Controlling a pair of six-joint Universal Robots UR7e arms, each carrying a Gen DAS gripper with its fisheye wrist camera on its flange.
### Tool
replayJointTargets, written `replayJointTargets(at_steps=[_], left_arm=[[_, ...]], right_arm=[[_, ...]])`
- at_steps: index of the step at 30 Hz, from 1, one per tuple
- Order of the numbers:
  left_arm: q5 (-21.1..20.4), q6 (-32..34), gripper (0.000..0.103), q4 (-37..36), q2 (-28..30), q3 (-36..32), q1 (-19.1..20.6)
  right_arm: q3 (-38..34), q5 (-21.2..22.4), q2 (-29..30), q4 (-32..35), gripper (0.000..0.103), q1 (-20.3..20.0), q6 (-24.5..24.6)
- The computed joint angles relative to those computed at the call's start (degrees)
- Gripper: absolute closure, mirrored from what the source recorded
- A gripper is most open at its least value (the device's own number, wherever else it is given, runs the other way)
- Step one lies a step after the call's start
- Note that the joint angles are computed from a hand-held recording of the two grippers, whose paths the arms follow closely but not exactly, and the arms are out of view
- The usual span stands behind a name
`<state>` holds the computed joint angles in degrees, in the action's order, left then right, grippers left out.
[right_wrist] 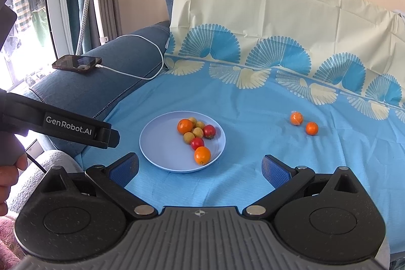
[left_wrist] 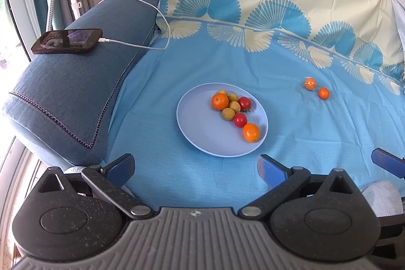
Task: Organize fruits
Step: 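Move both tools toward the two kumquats on the sheet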
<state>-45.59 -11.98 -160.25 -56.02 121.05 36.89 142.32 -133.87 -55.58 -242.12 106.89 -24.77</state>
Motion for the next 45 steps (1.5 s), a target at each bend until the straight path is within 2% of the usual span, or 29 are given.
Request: replayJointTargets(at_steps=[13,18,24,30,35,37,41,45], left_arm=[[0.9,-0.4,0.0,2.7,2.8,-3.1,0.0],[-0.9,-0.9,0.0,5.2,4.9,-6.4,0.6],[-3.5,-0.4,0.0,5.7,10.0,-12.2,0.9],[-6.9,2.4,0.0,5.0,17.6,-20.1,0.8],[-8.0,5.1,0.0,6.7,26.6,-29.9,1.1],[-9.1,6.4,0.0,8.2,31.0,-35.3,1.7],[-11.8,7.5,0.0,15.4,41.3,-50.2,3.4],[-14.1,8.0,0.0,24.3,54.0,-69.5,5.3]], right_arm=[[0.7,1.9,-1.8,1.7,0.001,-2.8,2.5],[1.1,2.6,-3.1,0.7,0.001,-5.2,3.0],[2.2,2.4,-5.3,-2.6,0.001,-9.8,2.8],[2.7,3.6,-8.9,-4.6,0.001,-17.3,1.9],[0.9,7.7,-11.3,-5.8,0.001,-25.6,-1.0],[-0.5,10.6,-11.7,-5.8,0.001,-29.5,-2.4],[-4.7,17.3,-11.7,-2.6,0.001,-36.9,-4.3],[-11.8,22.8,-9.2,3.1,0.001,-42.2,-6.4]])
